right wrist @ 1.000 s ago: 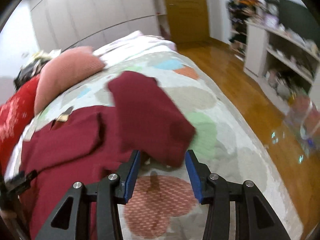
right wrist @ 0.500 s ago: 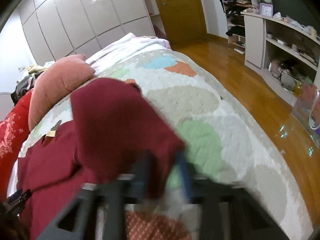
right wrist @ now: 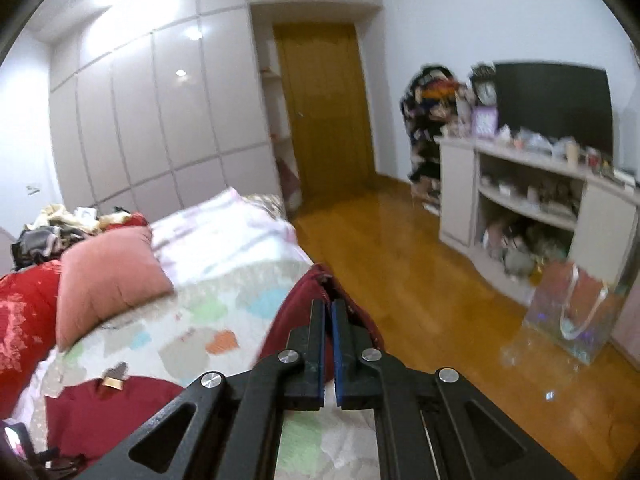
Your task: Fold small clothes
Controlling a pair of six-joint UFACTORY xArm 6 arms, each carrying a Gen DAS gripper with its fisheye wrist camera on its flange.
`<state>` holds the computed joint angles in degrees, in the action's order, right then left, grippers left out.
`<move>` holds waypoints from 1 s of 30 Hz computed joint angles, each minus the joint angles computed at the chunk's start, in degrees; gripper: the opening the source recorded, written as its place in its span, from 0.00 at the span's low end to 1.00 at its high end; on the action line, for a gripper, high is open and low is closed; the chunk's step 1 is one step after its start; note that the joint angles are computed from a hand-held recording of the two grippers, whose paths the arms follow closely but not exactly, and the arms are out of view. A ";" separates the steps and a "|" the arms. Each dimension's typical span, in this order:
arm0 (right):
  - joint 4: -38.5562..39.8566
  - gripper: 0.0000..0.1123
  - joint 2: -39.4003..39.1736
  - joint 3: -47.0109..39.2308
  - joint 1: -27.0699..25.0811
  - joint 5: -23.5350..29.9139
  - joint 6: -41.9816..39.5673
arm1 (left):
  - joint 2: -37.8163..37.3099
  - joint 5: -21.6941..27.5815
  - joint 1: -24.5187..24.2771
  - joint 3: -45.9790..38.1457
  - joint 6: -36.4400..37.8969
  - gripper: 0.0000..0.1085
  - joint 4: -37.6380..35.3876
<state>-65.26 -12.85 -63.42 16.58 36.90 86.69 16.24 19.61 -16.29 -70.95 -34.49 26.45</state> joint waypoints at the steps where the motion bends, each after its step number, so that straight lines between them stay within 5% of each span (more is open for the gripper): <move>1: 0.61 0.02 -0.12 -1.22 0.49 -0.92 -1.70 | -0.12 0.09 0.02 0.00 1.00 0.85 -0.93; 4: -0.48 0.02 0.73 -4.46 3.11 -2.12 -4.54 | -1.49 -0.03 0.26 0.67 4.96 0.85 -5.33; 9: -2.20 0.02 6.07 -11.96 7.05 -8.08 -12.87 | -4.33 -1.52 2.20 2.06 1.81 0.85 -1.30; 14: 5.97 0.02 17.36 -24.88 11.88 -16.16 -34.04 | -7.43 -3.80 5.43 3.86 -0.86 0.85 0.39; 19: 13.15 0.02 28.42 -37.11 15.77 -13.69 -44.96 | -9.24 -5.56 7.01 6.23 2.54 0.85 -6.57; 22: 21.43 0.14 29.28 -35.38 15.06 -12.51 -48.33 | -9.73 -5.73 6.88 7.28 2.72 0.85 -5.27; 23: 25.09 0.32 28.58 -32.41 14.48 -12.31 -49.25 | -9.69 -5.68 6.65 7.52 2.54 0.85 -4.44; 25: 31.03 0.49 26.88 -26.62 13.59 -12.30 -51.13 | -9.64 -5.68 6.20 8.11 3.17 0.85 -4.40; 30: 44.58 0.49 21.62 -11.53 11.23 -12.27 -53.51 | -8.71 -4.66 4.98 8.35 4.73 0.85 -5.57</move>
